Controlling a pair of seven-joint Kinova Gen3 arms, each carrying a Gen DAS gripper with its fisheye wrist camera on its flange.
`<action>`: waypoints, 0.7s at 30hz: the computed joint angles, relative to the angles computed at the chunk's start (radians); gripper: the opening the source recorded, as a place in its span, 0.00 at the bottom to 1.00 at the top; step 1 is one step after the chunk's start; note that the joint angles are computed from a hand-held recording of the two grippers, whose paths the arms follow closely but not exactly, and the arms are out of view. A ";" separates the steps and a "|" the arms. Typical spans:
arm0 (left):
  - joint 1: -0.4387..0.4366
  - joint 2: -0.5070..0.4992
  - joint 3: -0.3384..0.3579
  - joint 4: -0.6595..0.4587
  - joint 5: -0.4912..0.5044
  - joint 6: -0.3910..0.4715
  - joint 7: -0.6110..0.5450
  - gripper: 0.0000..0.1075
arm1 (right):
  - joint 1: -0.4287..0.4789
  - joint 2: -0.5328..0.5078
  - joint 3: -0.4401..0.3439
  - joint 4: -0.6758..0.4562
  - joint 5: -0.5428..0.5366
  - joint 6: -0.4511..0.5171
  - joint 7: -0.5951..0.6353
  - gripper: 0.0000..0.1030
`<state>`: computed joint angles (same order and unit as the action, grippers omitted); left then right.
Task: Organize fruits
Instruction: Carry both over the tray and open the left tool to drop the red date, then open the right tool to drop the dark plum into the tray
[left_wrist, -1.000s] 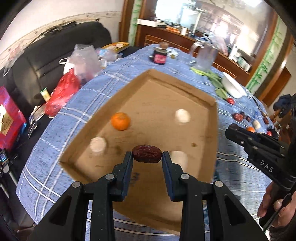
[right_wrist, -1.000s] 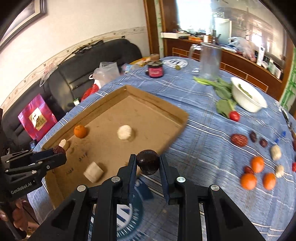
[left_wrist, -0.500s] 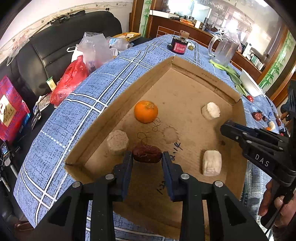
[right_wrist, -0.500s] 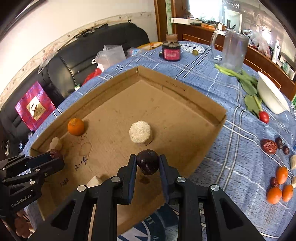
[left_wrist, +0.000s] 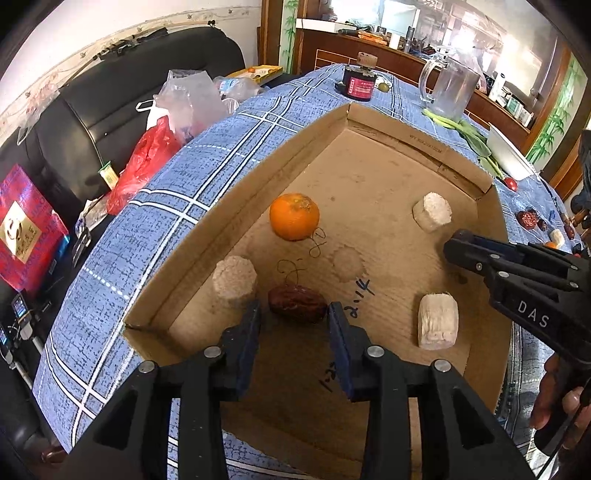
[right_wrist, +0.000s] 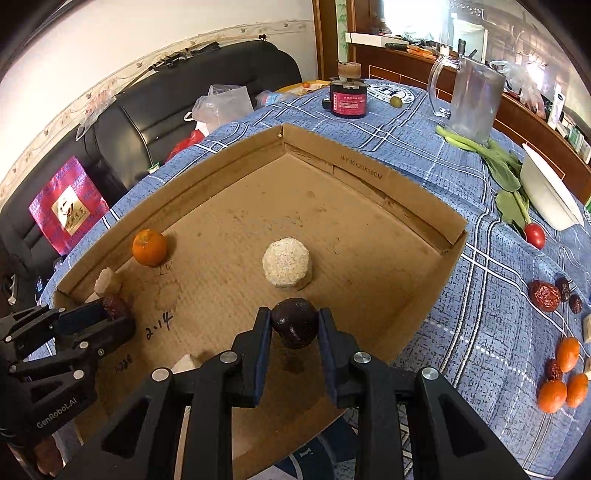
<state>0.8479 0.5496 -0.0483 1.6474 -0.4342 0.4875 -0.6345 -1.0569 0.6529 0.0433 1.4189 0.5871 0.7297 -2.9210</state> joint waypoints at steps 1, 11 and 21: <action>0.008 -0.001 -0.007 0.000 -0.005 0.004 0.007 0.39 | -0.002 0.000 0.001 0.000 0.001 0.003 -0.003 0.27; 0.042 -0.030 -0.022 0.028 -0.067 0.018 0.078 0.47 | -0.021 0.002 0.004 -0.006 0.024 0.030 -0.022 0.40; 0.076 -0.059 -0.042 0.049 -0.145 0.038 0.175 0.49 | -0.059 -0.022 0.013 0.018 0.074 0.061 -0.079 0.42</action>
<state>0.9240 0.4906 -0.0903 1.6967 -0.5791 0.5254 -0.4595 -1.1156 0.6304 0.0559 1.4365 0.6615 0.7904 -3.0002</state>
